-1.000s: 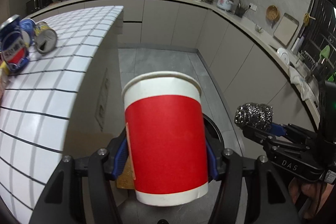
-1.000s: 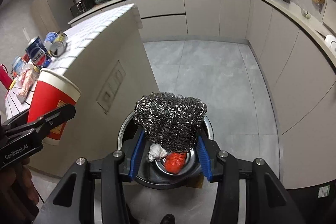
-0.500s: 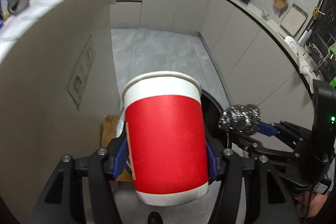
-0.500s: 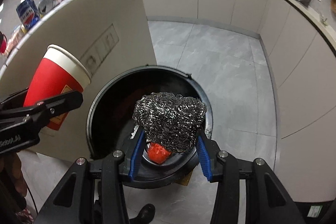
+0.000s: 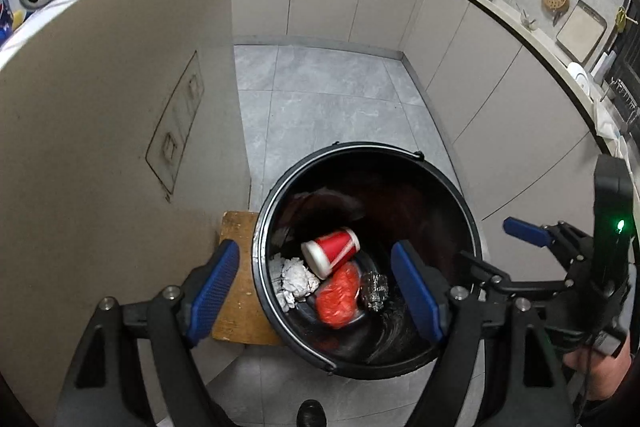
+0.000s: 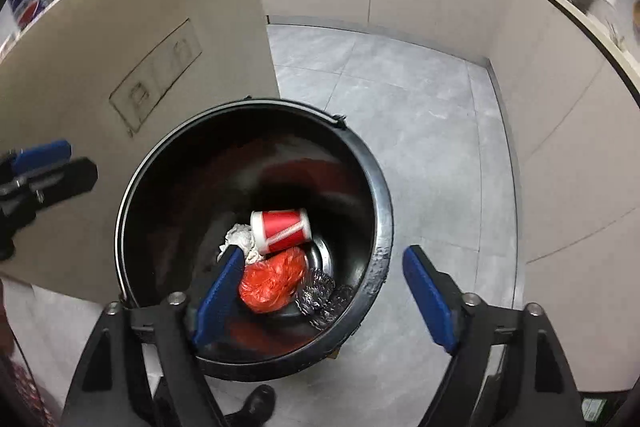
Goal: Collect trash
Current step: 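Carry cup and steel wool over the bin and open both tools to drop them, then move both tools back to the counter toward the milk carton and blue can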
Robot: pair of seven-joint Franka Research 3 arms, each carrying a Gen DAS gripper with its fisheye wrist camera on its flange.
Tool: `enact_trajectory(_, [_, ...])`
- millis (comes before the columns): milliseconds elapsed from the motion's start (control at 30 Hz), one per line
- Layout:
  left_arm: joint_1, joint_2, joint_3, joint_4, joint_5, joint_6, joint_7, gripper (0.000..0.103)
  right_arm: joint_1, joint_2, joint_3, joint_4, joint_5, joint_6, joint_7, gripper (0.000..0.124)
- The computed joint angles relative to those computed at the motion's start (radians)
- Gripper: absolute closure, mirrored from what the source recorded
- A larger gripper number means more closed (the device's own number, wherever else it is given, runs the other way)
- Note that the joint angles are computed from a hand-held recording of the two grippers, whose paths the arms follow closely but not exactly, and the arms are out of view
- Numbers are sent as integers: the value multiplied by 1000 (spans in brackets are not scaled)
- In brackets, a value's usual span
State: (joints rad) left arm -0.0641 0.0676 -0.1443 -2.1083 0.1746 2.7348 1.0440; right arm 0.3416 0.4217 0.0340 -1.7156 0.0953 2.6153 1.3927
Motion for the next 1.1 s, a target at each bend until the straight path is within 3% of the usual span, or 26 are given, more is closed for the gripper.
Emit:
enact_trajectory(500, [-15, -85, -5, 5, 50, -42, -24, 21, 1, -120, -9, -36, -10, -20, 146, 40])
enact_trajectory(567, [-17, -107, -5, -4, 57, -46, -43, 11, 1, -135, -7, -42, -17, -32, 158, 40])
enact_trajectory(633, [-15, -119, -9, -2, 109, -49, -90, 6, -3, -146, -2, -43, -15, -41, 162, 40])
enact_trajectory(800, [-13, -148, -10, 4, 168, -59, -119, 5, -15, -177, 4, -60, 0, -53, 184, 32])
enact_trajectory(1100, [39, -246, -8, -46, 313, -27, -247, 3, -19, -215, 15, -55, 8, -47, 227, 29])
